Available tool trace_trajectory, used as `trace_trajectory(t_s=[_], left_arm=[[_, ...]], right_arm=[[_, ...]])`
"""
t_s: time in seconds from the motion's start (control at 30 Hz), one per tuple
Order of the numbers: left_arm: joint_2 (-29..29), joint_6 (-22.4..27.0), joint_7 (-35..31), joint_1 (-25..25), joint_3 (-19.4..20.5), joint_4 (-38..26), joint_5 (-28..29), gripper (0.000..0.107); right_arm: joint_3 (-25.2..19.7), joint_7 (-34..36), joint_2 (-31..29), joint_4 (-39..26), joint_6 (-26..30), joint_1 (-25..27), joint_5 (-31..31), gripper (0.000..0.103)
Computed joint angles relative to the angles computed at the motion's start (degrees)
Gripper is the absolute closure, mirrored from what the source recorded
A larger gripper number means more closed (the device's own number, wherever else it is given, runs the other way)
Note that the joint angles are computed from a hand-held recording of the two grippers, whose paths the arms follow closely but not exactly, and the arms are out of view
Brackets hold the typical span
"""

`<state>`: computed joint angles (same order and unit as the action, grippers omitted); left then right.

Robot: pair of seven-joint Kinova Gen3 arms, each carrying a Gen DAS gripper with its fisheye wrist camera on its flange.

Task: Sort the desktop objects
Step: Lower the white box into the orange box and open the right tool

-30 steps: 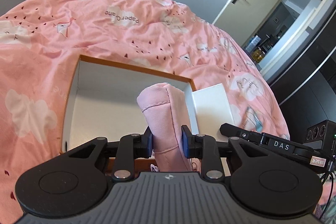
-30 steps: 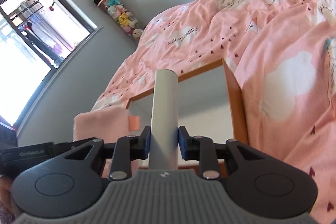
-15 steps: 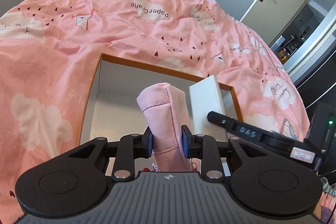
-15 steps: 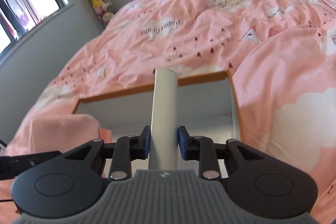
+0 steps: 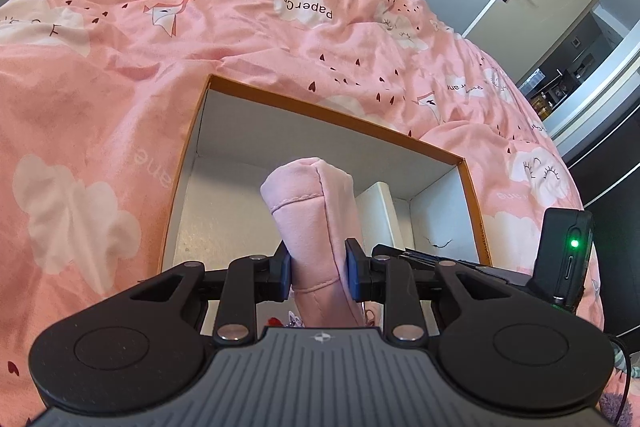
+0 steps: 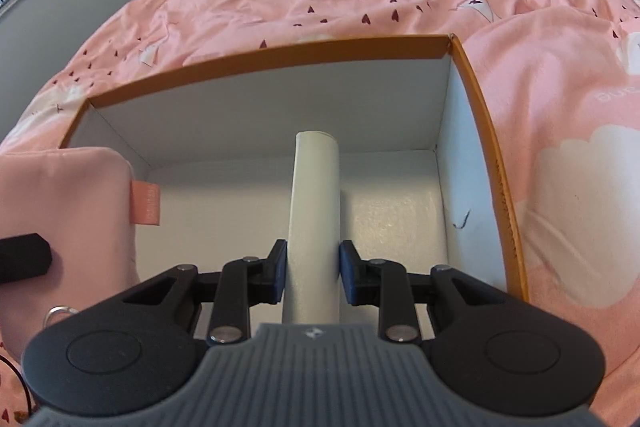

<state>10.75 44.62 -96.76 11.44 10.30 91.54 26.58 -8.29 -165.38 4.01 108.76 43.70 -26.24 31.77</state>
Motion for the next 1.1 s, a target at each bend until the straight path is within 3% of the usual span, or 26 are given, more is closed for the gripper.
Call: trace_trajectory(t_s=[0.13,0.33,0.9,1.1], left_arm=[[-0.08,0.28,-1.63,-0.72,0.14,0.38,1.53,0.078],[-0.4,0.22,-3.15,-1.28,0.06,0.93,3.22,0.078],[-0.63,0.42,-6.48,-2.93,-0.18,2.34,8.06,0.077],[-0.81,0.37,-8.49,-3.58,-0.23,2.88,9.73,0.077]], right_arm=[[-0.02,3.71,1.27,-2.38,4.13,0.0,-2.21,0.073],[0.62,12.77,1.45,-4.16,5.83,1.86,-8.42,0.073],[1.11,26.42,1.89,-9.62,11.35,3.56,-13.89,0.071],[0.88,25.89,3.77,-12.36,17.85,0.66,-8.25,0.078]])
